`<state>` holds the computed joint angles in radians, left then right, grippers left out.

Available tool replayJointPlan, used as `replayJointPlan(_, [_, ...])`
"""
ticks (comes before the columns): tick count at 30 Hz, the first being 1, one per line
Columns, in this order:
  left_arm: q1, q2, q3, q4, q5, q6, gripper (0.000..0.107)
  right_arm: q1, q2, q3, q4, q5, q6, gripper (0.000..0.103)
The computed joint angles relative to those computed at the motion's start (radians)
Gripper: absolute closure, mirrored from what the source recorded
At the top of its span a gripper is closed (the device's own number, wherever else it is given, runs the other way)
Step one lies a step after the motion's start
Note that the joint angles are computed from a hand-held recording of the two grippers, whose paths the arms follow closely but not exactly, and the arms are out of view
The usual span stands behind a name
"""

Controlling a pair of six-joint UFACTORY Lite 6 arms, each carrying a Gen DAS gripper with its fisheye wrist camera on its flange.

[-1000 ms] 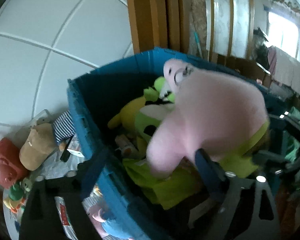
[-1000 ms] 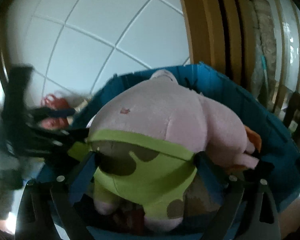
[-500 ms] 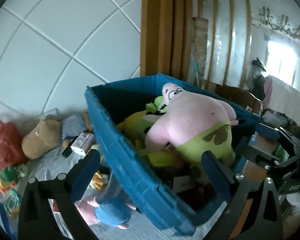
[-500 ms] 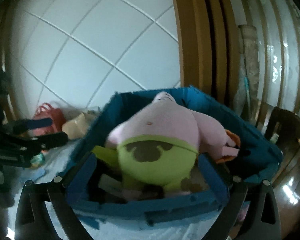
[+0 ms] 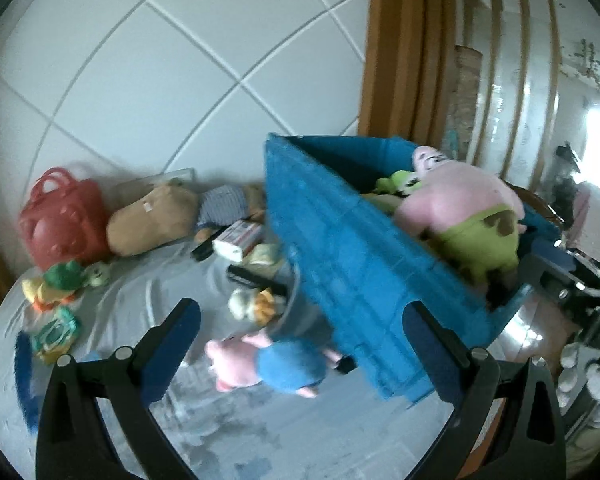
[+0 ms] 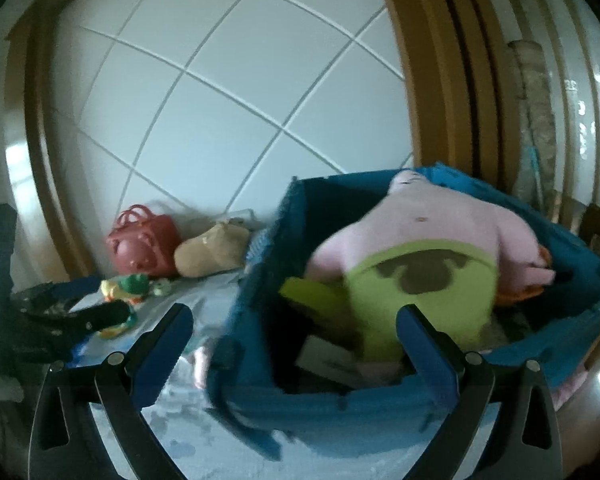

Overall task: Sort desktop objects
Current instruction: 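Withdraw the right gripper from the crate back over the table, then move the left gripper toward the green wet-wipes pack while the right gripper approaches the red-and-teal medicine box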

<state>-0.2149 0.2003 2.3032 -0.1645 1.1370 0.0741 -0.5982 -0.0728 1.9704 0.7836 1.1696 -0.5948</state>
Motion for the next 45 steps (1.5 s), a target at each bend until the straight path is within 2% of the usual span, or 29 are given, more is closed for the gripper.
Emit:
replayJointPlan(4, [0.203, -0.114, -0.17, -0.17, -0.007, 0.172, 0.004, 0.19, -0.071, -0.039, -0.133, -0.085, 0.132, 0.0])
replayJointPlan(6, [0.333, -0.139, -0.207, -0.27, 0.025, 0.277, 0.004, 0.389, -0.111, -0.057, -0.338, -0.18, 0.328, 0.0])
replayJointPlan(10, [0.635, -0.143, -0.246, -0.467, 0.122, 0.5, 0.004, 0.806, -0.129, -0.071, -0.756, -0.28, 0.707, 0.0])
replayJointPlan(12, [0.802, -0.106, -0.239, -0.55, 0.186, 0.611, 0.004, 1.003, -0.104, -0.068, -0.966, -0.299, 0.911, 0.0])
replayJointPlan(15, [0.971, -0.02, -0.193, -0.608, 0.255, 0.713, 0.004, 1.262, -0.058, -0.071, -1.28, -0.286, 1.225, 0.0])
replayJointPlan(18, [1.102, 0.1, -0.107, -0.626, 0.299, 0.775, 0.004, 1.477, -0.02, -0.115, -1.574, -0.279, 1.539, 0.0])
replayJointPlan(19, [1.134, 0.145, -0.071, -0.622, 0.305, 0.783, 0.004, 1.511, 0.003, -0.128, -1.617, -0.278, 1.612, 0.0])
replayJointPlan(22, [1.205, 0.283, 0.051, -0.593, 0.331, 0.782, 0.004, 1.533, 0.086, -0.106, -1.568, -0.302, 1.65, 0.0])
replayJointPlan(24, [1.233, 0.353, 0.117, -0.572, 0.33, 0.77, 0.004, 1.507, 0.176, -0.04, -1.438, -0.29, 1.573, 0.0])
replayJointPlan(28, [1.26, 0.466, 0.221, -0.512, 0.299, 0.715, 0.004, 1.457, 0.243, -0.036, -1.332, -0.349, 1.5, 0.0])
replayJointPlan(32, [1.227, 0.427, 0.089, -0.415, 0.184, 0.673, 0.004, 1.347, 0.277, -0.086, -1.175, -0.453, 1.371, 0.0])
replayJointPlan(35, [1.188, 0.391, -0.016, -0.359, 0.108, 0.641, 0.004, 1.232, 0.316, -0.124, -0.96, -0.511, 1.206, 0.0])
replayJointPlan(38, [1.144, 0.373, -0.097, -0.318, 0.054, 0.607, 0.004, 1.18, 0.379, -0.106, -0.848, -0.494, 1.093, 0.0])
replayJointPlan(41, [1.108, 0.411, -0.069, -0.272, 0.048, 0.561, 0.004, 1.152, 0.463, -0.041, -0.769, -0.451, 1.003, 0.0])
replayJointPlan(43, [1.088, 0.474, 0.019, -0.248, 0.064, 0.538, 0.004, 1.137, 0.531, 0.024, -0.727, -0.411, 0.952, 0.0])
replayJointPlan(45, [1.066, 0.585, 0.19, -0.229, 0.116, 0.51, 0.004, 1.13, 0.607, 0.111, -0.72, -0.376, 0.943, 0.0])
